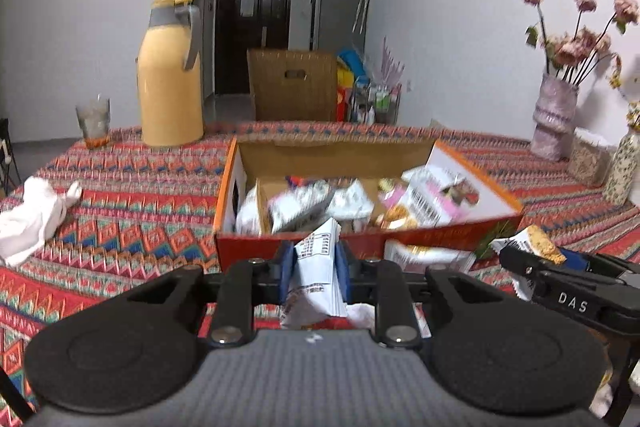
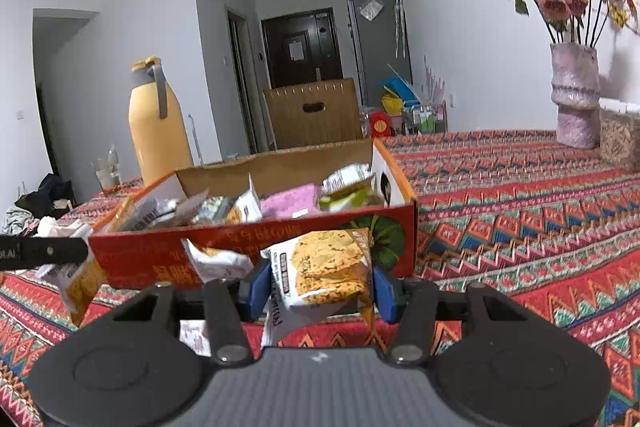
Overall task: Organize snacks
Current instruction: 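Carry both packets into the cardboard box and open both tools to release them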
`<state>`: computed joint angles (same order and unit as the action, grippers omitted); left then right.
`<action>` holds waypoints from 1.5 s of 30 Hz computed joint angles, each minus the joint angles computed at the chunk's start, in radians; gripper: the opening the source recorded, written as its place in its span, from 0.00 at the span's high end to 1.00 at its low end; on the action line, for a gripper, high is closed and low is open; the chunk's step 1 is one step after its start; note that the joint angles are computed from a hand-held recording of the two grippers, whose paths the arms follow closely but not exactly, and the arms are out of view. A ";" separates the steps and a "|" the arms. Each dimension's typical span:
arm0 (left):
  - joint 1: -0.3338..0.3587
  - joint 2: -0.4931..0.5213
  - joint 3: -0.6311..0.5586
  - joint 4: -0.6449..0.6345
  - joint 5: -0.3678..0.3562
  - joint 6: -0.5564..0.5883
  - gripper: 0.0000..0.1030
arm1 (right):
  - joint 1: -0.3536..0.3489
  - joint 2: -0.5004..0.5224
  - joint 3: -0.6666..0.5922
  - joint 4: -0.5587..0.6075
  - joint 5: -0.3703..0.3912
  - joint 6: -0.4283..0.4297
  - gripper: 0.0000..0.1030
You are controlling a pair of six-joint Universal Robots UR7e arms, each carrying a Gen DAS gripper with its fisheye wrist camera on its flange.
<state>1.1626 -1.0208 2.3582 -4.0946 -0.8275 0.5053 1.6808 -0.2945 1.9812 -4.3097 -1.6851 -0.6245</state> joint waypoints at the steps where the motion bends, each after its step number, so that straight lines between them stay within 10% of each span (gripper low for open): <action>1: -0.006 -0.001 -0.003 -0.009 -0.003 0.009 0.78 | 0.004 -0.005 0.002 -0.003 0.003 -0.002 0.50; 35: 0.107 0.166 -0.412 0.094 -0.075 0.065 0.77 | 0.072 0.038 -0.393 0.351 -0.042 -0.023 0.49; 40: 0.117 0.157 -0.400 0.086 -0.099 0.050 0.52 | 0.078 0.039 -0.402 0.387 -0.085 -0.011 0.43; 42: 0.115 0.159 -0.399 0.061 -0.097 0.052 0.20 | 0.081 0.039 -0.400 0.380 -0.094 -0.003 0.29; 45: 0.107 0.181 -0.404 -0.033 -0.082 0.075 0.00 | 0.082 0.046 -0.395 0.328 -0.103 0.005 0.03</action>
<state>1.2698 -0.8402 1.9542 -4.1273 -0.9094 0.5800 1.7633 -0.2486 1.5859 -3.9814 -1.7882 -0.6197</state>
